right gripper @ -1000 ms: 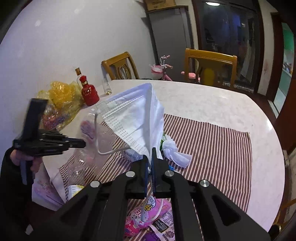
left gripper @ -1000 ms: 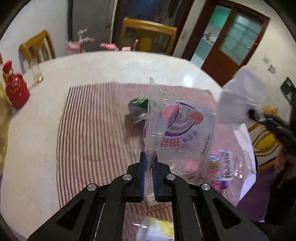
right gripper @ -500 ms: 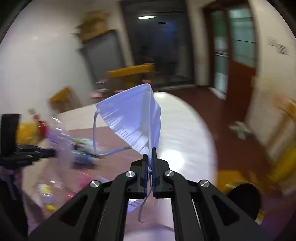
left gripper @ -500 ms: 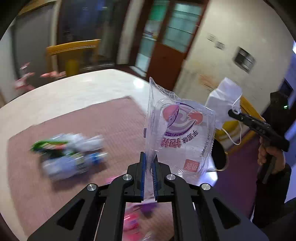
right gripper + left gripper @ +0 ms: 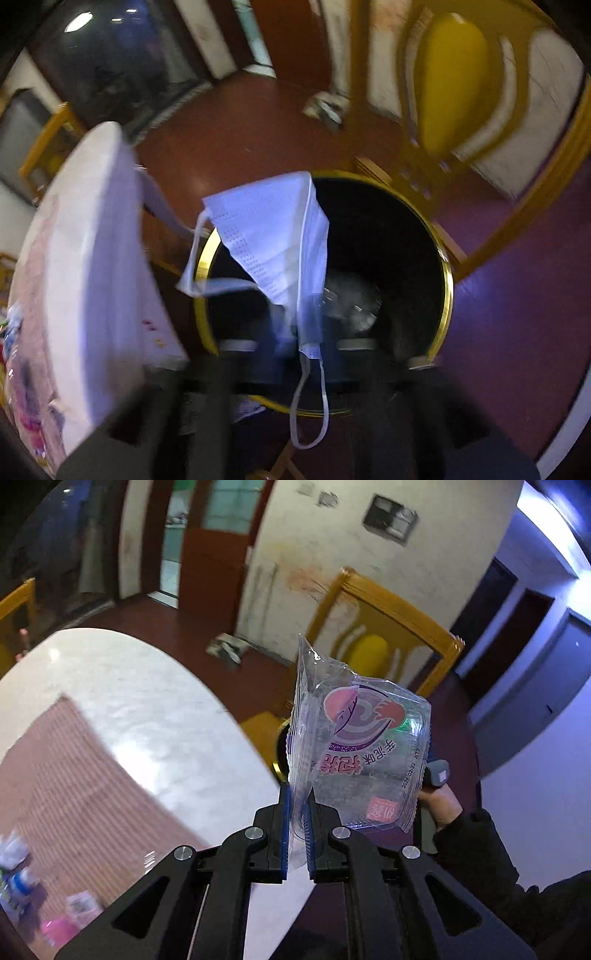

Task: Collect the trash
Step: 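Carry the mask and plastic cup to the black bin and release both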

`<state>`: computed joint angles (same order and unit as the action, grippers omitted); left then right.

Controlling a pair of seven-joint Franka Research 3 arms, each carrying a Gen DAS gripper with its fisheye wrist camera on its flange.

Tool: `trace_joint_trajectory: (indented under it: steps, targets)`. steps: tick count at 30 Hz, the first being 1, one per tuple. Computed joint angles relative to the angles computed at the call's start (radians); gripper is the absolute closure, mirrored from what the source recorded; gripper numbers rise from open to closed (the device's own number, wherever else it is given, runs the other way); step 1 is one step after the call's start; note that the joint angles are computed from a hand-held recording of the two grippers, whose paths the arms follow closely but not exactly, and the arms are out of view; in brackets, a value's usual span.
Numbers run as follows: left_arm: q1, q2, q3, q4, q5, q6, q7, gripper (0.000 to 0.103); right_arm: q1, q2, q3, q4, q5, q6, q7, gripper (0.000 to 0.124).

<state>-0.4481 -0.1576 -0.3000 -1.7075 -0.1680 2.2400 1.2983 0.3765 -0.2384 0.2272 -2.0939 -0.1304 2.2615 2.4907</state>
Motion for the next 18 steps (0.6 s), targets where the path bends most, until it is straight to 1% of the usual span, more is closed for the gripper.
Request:
trace_joint_trajectory:
  steps: [1, 2, 4, 6, 9, 11, 12, 13, 15, 16, 17, 18]
  targets:
    - [-0.004, 0.036, -0.006, 0.027, 0.003, -0.001, 0.001, 0.097, -0.013, -0.011, 0.01, -0.004, -0.032, -0.033, 0.051, 0.043]
    - [-0.006, 0.07, -0.012, 0.054, 0.007, -0.003, 0.001, 0.097, -0.022, -0.034, 0.016, -0.021, -0.063, -0.03, 0.092, 0.043]
    - [-0.014, 0.148, -0.028, 0.117, 0.027, -0.009, -0.009, 0.097, -0.033, -0.086, 0.015, -0.072, -0.076, 0.006, 0.127, 0.043]
    - [-0.021, 0.213, -0.04, 0.158, 0.037, -0.001, -0.006, 0.097, -0.059, -0.138, 0.033, -0.104, -0.104, -0.007, 0.19, 0.043]
    - [-0.055, 0.363, -0.057, 0.296, 0.126, -0.058, -0.041, 0.097, -0.103, -0.245, 0.062, -0.161, -0.146, -0.028, 0.276, 0.043]
    - [-0.091, 0.477, -0.056, 0.408, 0.177, -0.095, -0.082, 0.097, -0.133, -0.315, 0.08, -0.193, -0.157, -0.041, 0.335, 0.043]
    - [-0.109, 0.522, -0.051, 0.458, 0.2, -0.109, -0.1, 0.097, -0.145, -0.352, 0.078, -0.22, -0.156, -0.032, 0.349, 0.043]
    - [-0.137, 0.594, -0.046, 0.542, 0.225, -0.14, -0.125, 0.097, -0.16, -0.376, 0.077, -0.233, -0.154, -0.024, 0.358, 0.043]
    - [-0.184, 0.691, -0.027, 0.656, 0.266, -0.168, -0.165, 0.095, -0.183, -0.412, 0.084, -0.246, -0.148, -0.02, 0.363, 0.043]
    - [-0.22, 0.749, -0.007, 0.724, 0.304, -0.185, -0.188, 0.088, -0.193, -0.426, 0.089, -0.246, -0.146, -0.026, 0.361, 0.043]
    - [-0.244, 0.797, 0.003, 0.784, 0.321, -0.204, -0.198, 0.071, -0.198, -0.443, 0.093, -0.246, -0.143, -0.033, 0.354, 0.043]
    - [-0.254, 0.822, 0.005, 0.814, 0.321, -0.214, -0.198, 0.058, -0.201, -0.459, 0.096, -0.246, -0.136, -0.038, 0.346, 0.043]
